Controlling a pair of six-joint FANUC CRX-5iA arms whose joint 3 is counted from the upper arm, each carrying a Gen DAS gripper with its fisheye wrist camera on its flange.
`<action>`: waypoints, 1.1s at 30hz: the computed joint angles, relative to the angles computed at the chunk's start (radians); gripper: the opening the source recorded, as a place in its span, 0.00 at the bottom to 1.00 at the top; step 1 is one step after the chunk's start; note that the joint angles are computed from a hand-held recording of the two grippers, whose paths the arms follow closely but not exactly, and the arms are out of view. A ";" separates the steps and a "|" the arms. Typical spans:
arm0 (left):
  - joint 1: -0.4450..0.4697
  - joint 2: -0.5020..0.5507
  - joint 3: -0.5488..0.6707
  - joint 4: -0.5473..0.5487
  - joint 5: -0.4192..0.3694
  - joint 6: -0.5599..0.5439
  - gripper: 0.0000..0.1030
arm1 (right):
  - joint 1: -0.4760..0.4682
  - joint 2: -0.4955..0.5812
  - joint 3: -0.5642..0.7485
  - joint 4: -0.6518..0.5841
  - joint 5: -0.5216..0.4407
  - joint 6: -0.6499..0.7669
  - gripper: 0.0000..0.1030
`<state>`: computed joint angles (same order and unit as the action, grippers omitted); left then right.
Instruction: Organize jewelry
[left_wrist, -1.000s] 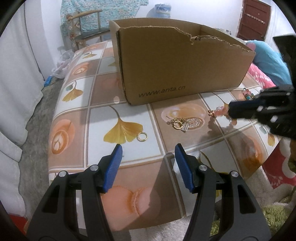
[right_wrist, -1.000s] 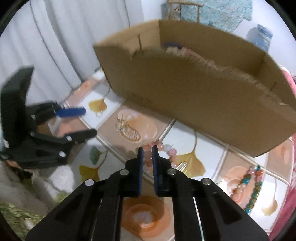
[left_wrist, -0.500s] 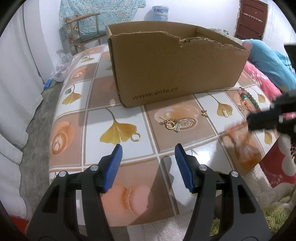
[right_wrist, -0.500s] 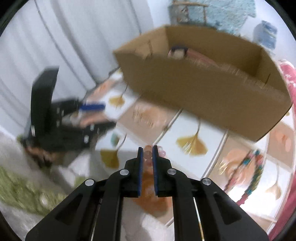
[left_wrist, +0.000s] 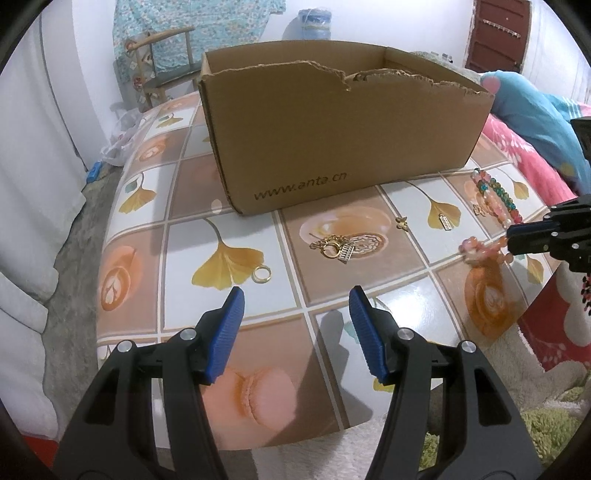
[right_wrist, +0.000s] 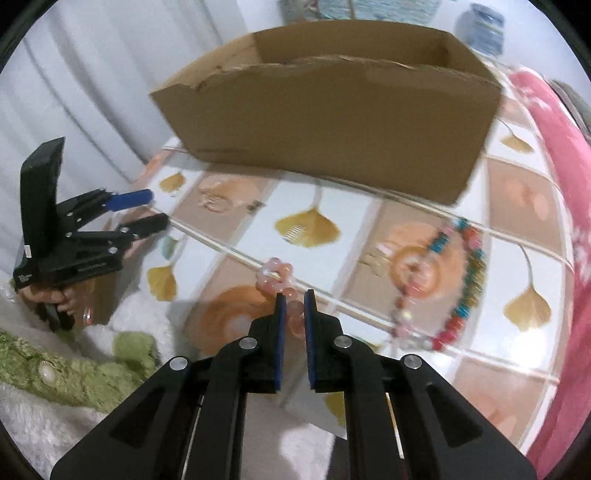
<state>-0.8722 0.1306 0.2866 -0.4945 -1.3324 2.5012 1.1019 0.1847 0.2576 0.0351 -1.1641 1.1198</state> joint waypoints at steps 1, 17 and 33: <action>0.000 0.002 0.003 0.000 -0.001 -0.002 0.55 | -0.001 -0.004 -0.009 0.013 -0.012 -0.013 0.09; -0.010 0.020 0.024 -0.005 -0.007 -0.015 0.55 | -0.035 -0.022 -0.080 0.213 -0.098 -0.200 0.14; -0.005 0.043 0.055 -0.016 0.023 -0.085 0.55 | -0.022 -0.064 -0.096 0.119 0.170 -0.325 0.42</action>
